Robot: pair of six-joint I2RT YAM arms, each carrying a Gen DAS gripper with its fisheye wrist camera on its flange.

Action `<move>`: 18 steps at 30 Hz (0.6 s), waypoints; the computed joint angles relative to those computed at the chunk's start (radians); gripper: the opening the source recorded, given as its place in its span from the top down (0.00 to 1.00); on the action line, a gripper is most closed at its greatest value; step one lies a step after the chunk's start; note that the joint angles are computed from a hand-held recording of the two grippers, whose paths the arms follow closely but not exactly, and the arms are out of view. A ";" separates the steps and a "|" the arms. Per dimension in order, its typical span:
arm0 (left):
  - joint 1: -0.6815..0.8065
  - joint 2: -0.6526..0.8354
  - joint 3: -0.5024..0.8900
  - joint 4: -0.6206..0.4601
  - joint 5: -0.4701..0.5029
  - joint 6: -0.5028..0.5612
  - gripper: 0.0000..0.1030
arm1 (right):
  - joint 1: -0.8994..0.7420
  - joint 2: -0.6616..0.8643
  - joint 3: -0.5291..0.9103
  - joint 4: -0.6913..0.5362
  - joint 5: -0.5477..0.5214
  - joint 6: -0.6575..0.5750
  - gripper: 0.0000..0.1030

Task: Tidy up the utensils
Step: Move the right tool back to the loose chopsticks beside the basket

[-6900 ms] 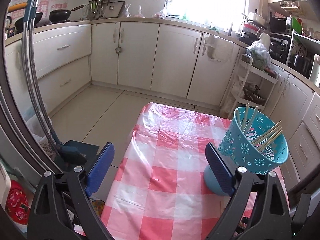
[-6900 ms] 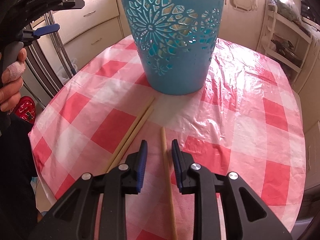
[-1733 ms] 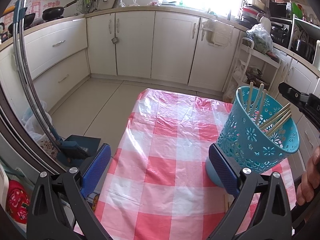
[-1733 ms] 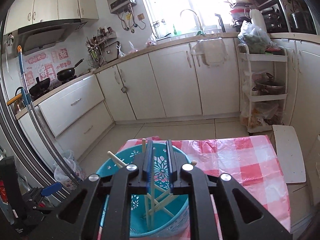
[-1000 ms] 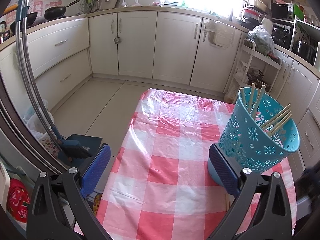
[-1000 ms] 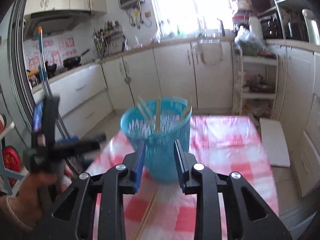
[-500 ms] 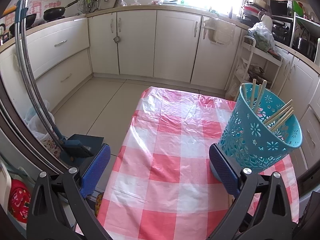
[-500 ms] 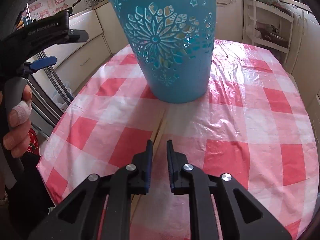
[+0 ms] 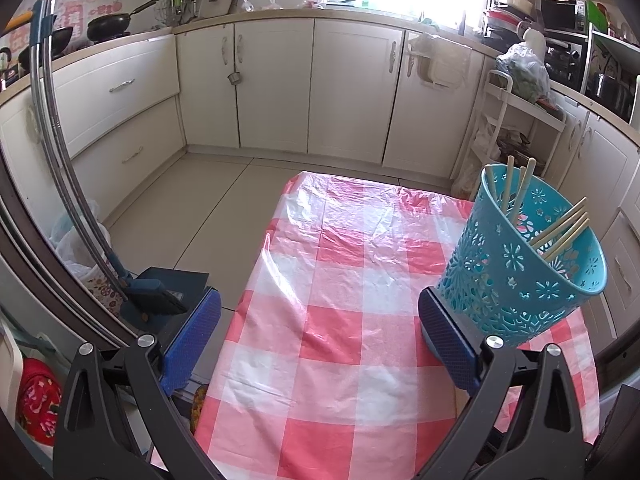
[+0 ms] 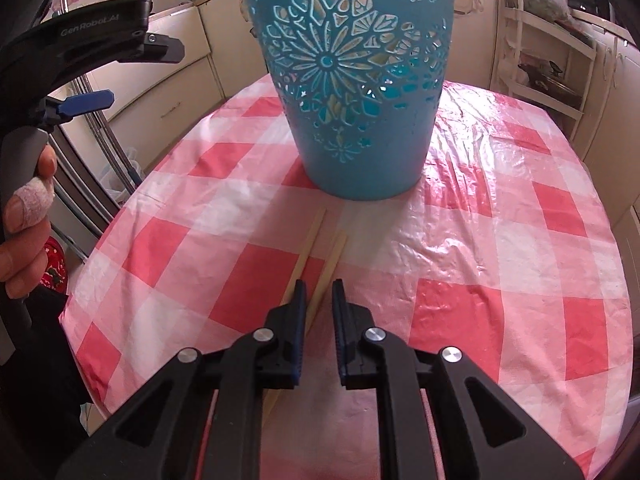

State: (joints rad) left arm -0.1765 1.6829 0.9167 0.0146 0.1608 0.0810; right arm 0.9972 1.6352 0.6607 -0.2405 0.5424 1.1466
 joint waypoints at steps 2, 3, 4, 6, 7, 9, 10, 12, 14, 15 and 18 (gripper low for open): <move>0.002 0.003 0.001 -0.001 0.002 -0.001 0.08 | -0.006 -0.003 0.003 -0.018 -0.003 -0.009 0.90; 0.002 0.004 0.001 0.000 0.002 0.000 0.08 | -0.010 -0.005 0.006 -0.032 -0.006 -0.018 0.90; 0.002 0.005 0.001 0.000 0.001 0.001 0.08 | -0.017 -0.008 0.008 -0.046 -0.011 -0.031 0.90; 0.000 0.005 -0.001 0.001 0.000 0.004 0.08 | -0.033 -0.018 0.010 -0.076 -0.019 -0.060 0.90; 0.000 0.005 -0.001 0.001 -0.001 0.006 0.08 | -0.047 -0.026 0.007 -0.090 -0.026 -0.076 0.90; -0.001 0.007 0.000 0.001 -0.003 0.007 0.08 | -0.074 -0.053 -0.009 -0.108 -0.042 -0.103 0.91; 0.000 0.007 0.001 -0.001 -0.003 0.007 0.08 | -0.088 -0.065 -0.016 -0.119 -0.051 -0.117 0.90; -0.002 0.011 0.003 -0.004 -0.005 0.007 0.08 | -0.114 -0.095 -0.036 -0.136 -0.067 -0.135 0.90; -0.006 0.015 0.005 -0.010 -0.008 0.015 0.08 | -0.132 -0.133 -0.074 -0.128 -0.074 -0.116 0.90; -0.011 0.018 0.005 -0.014 -0.010 0.022 0.08 | -0.139 -0.149 -0.096 -0.107 -0.077 -0.101 0.90; -0.033 0.028 -0.003 -0.035 -0.008 0.054 0.08 | -0.148 -0.207 -0.174 -0.017 -0.078 -0.050 0.90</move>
